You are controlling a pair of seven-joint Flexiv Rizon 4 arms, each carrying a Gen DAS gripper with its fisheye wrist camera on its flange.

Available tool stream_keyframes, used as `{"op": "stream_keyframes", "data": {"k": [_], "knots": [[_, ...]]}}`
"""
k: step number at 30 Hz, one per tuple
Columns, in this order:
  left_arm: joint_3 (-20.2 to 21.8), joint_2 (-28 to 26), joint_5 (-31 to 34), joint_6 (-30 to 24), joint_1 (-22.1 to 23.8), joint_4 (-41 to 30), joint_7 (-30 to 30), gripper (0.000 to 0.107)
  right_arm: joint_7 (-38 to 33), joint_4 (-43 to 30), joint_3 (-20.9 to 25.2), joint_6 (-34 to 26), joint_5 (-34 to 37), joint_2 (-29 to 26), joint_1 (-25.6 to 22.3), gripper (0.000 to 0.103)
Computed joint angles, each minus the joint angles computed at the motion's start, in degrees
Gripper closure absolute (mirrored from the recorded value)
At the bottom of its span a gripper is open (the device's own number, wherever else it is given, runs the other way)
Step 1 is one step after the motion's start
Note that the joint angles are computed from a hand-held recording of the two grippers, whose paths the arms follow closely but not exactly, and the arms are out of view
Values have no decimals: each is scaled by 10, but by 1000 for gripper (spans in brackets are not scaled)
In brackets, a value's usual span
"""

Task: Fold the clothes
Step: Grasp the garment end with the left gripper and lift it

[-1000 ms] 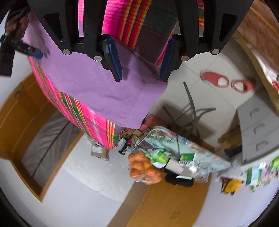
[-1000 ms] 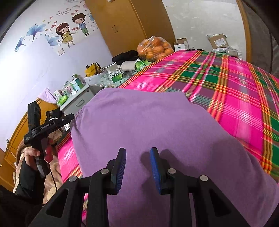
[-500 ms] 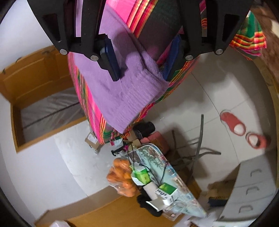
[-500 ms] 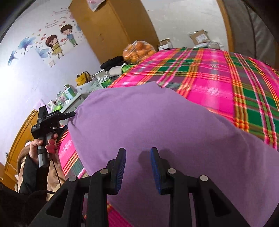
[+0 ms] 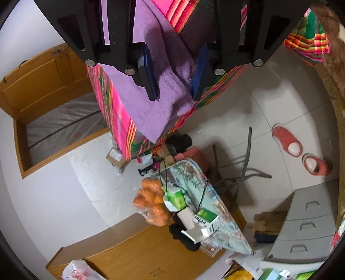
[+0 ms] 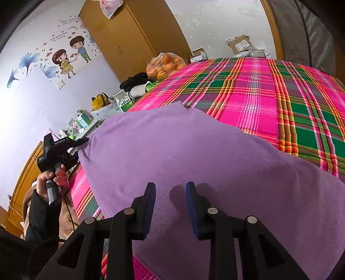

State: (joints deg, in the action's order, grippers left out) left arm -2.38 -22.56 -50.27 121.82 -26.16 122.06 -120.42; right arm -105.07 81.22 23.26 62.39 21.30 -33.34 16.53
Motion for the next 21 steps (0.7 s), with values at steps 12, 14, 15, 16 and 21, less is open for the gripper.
{"op": "stream_keyframes", "data": {"k": [12,14,15,16,21], "knots": [[-9,8,97,-12,35,39,-134,62,-2,-9,-1,-7,3,-5,1,74],[-11,5,111,-15,42,35,-142,62,-1,-12,-1,-11,2,-7,3,74],[-13,2,122,-14,49,32,-150,62,-2,-13,-1,-12,2,-8,3,74],[-15,-2,133,-13,55,28,-158,62,-3,-13,0,-13,2,-8,3,74],[13,-11,112,-13,27,9,-128,67,-2,-8,-3,-7,2,-4,4,74]]}}
